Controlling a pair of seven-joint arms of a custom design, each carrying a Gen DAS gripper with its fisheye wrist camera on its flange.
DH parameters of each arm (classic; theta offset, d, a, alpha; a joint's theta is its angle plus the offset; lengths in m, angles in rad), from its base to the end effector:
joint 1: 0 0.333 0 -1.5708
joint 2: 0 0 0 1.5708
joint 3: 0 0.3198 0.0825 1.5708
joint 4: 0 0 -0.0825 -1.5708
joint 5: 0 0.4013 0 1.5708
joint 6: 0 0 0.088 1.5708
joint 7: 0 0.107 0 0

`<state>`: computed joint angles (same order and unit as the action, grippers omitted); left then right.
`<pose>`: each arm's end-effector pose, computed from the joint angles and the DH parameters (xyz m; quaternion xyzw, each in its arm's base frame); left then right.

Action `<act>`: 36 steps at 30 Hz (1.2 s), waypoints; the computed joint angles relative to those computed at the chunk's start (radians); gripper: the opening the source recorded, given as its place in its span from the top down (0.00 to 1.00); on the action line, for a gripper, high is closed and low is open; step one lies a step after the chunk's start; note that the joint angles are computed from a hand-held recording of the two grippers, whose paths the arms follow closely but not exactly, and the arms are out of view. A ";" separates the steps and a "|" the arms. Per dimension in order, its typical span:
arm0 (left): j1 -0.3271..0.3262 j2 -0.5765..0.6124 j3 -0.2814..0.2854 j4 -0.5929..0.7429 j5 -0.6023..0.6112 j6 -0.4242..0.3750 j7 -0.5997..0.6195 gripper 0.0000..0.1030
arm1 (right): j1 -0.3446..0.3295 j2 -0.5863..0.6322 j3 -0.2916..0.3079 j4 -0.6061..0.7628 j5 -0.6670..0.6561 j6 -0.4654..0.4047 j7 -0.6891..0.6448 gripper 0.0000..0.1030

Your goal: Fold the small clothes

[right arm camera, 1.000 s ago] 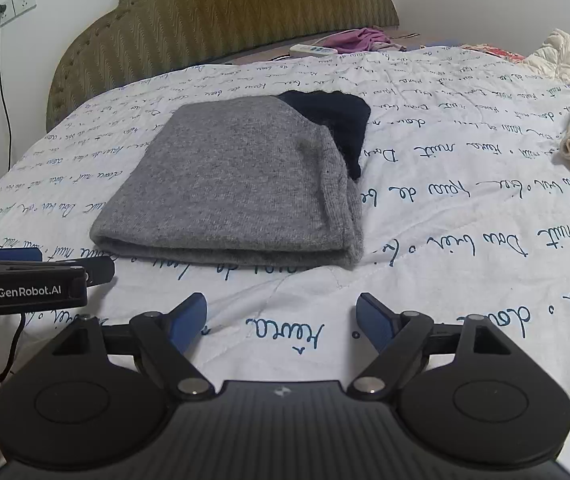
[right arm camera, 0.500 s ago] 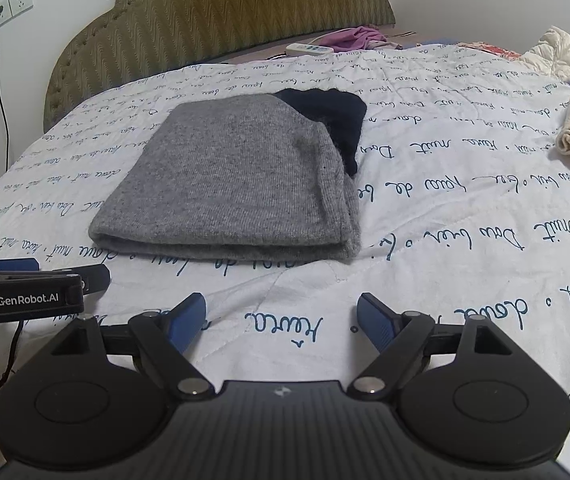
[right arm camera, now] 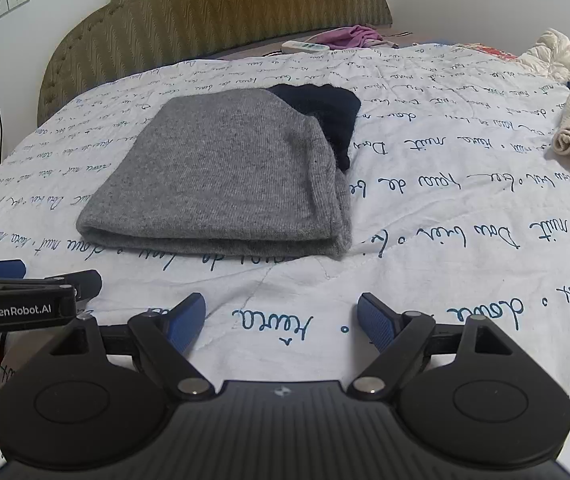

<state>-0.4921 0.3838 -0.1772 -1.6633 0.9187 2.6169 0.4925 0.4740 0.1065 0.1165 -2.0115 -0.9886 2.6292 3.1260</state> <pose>0.5620 -0.4467 0.4423 -0.5689 0.7214 -0.2874 0.2706 0.5089 0.3633 0.4450 -0.5788 0.7135 -0.2474 0.3076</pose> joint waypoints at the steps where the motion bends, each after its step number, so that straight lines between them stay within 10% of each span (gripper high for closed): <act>1: -0.003 -0.002 0.004 -0.004 0.010 0.002 -0.010 0.01 | 0.000 0.001 0.000 0.000 -0.002 0.001 0.001 0.19; 36: -0.011 -0.004 0.013 -0.027 0.105 0.016 -0.111 0.00 | -0.008 0.000 -0.005 -0.016 -0.052 0.013 0.017 0.16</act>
<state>-0.5032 0.3802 -0.1639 -1.6899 1.0232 2.6328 0.3817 0.4663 0.1067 0.1117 -2.0279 -1.0409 2.6424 3.1429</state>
